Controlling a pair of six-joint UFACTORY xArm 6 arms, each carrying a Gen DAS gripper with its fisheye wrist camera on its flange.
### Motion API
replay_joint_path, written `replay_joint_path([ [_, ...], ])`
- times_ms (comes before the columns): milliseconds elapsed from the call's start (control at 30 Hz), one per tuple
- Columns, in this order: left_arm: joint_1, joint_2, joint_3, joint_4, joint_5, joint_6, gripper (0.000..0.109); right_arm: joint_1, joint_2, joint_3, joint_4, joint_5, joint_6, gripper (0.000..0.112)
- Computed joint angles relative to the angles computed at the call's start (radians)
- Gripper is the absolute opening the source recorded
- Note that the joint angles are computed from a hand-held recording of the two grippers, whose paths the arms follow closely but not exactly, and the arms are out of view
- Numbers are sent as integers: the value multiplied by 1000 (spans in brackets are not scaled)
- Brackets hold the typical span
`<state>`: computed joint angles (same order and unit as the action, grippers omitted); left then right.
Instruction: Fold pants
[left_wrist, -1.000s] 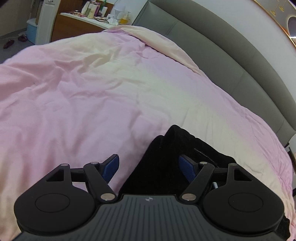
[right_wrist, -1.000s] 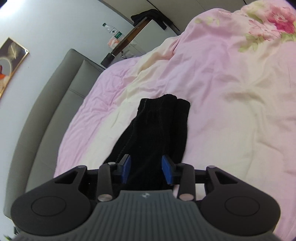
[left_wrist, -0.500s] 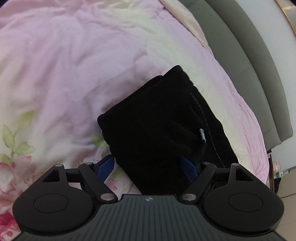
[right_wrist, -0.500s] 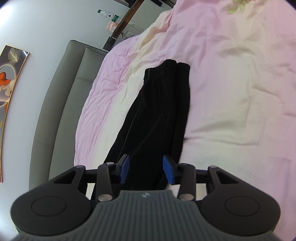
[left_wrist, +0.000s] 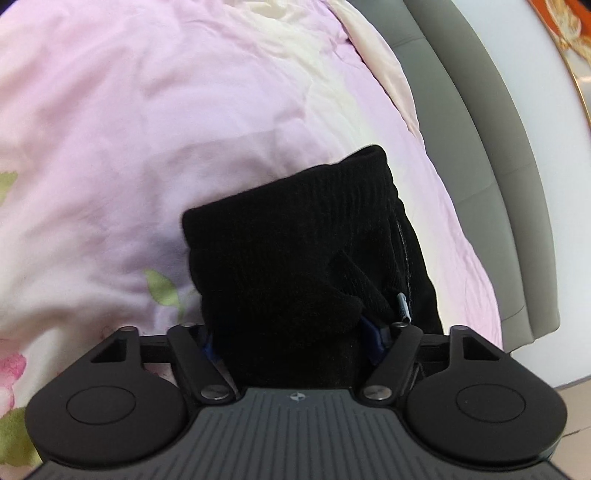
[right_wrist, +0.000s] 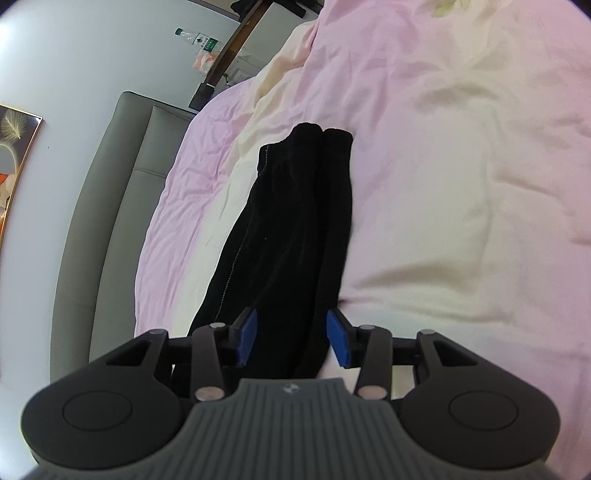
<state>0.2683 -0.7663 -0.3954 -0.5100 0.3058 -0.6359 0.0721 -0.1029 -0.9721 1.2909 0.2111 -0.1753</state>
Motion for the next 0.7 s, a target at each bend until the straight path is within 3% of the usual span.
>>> replay_joint_path([
  [67, 3, -14, 12, -40, -5, 1, 68, 4, 36, -29, -1, -17, -31, 51],
  [133, 3, -15, 14, -29, -8, -7, 68, 3, 74, -49, -78, -39, 30, 59],
  [400, -9, 15, 8, -71, -25, 34, 70, -11, 265, -221, 26, -73, -74, 59],
  [467, -14, 26, 4, -70, -28, 50, 70, -3, 287, -237, -39, -89, -41, 45],
  [500, -17, 28, 5, -69, -34, 52, 70, -5, 292, -240, -44, -80, -47, 26],
  [533, -19, 27, 7, -59, -38, 48, 65, -9, 297, -246, -8, -60, -80, 18],
  [567, -23, 22, 11, -50, -49, 48, 55, -12, 298, -247, 21, -52, -99, 16],
  [700, -44, -8, 7, -158, -94, 167, 43, -7, 263, -241, 155, -78, -218, 12],
])
